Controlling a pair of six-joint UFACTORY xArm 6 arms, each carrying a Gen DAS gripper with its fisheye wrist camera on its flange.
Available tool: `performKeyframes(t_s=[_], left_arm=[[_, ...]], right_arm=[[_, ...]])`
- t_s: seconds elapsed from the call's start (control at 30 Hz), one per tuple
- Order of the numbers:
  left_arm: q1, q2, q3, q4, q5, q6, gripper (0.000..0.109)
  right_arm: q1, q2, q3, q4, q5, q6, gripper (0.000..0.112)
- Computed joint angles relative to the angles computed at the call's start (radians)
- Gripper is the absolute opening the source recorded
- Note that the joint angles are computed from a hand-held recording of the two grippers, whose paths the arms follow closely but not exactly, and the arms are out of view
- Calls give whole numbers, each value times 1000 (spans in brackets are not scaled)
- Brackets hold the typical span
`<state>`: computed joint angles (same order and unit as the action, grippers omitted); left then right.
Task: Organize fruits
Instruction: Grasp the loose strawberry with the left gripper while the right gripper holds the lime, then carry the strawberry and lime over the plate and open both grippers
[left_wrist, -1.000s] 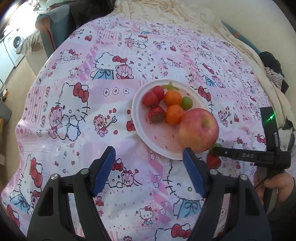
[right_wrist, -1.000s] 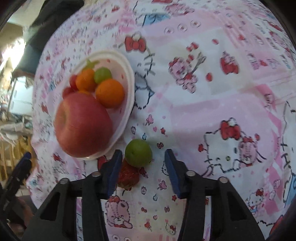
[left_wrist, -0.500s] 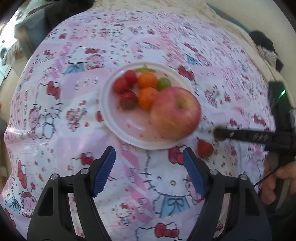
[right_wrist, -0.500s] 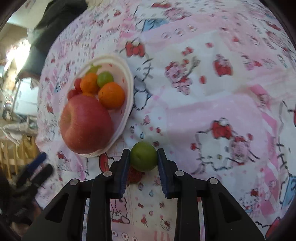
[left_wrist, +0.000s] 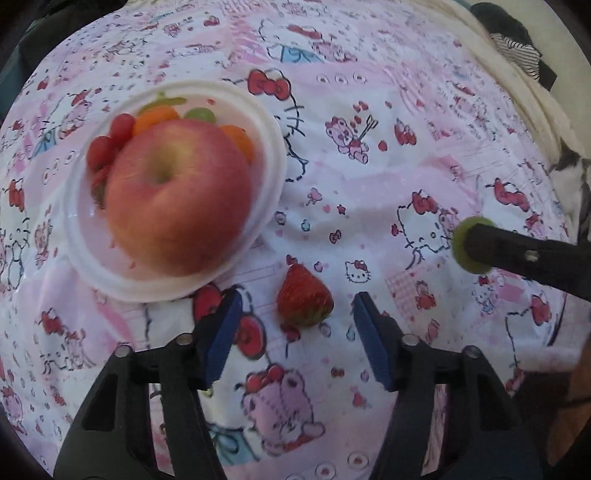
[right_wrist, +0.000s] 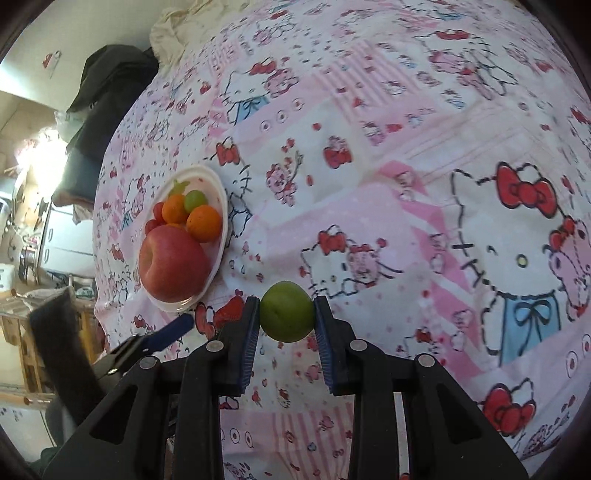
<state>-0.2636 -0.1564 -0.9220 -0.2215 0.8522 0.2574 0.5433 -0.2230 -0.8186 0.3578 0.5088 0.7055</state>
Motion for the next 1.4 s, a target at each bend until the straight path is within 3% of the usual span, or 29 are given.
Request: performKeyframes(t_s=[0.13, 0.5, 0.73, 1.1, 1.4], left_arm=[[0, 37, -22, -18, 17, -3, 28], [73, -87, 19, -72, 60, 78, 27], [223, -147, -29, -147, 138, 132, 27], [345, -49, -211, -157, 85, 145, 27], [361, 111, -353, -204, 69, 194, 28]], right_arm=[[4, -10, 0, -2, -6, -1, 31], [25, 4, -40, -24, -2, -9, 31], [45, 16, -68, -1, -43, -30, 31], [69, 118, -192, 148, -170, -171, 31], [39, 256, -345, 245, -173, -304, 31]])
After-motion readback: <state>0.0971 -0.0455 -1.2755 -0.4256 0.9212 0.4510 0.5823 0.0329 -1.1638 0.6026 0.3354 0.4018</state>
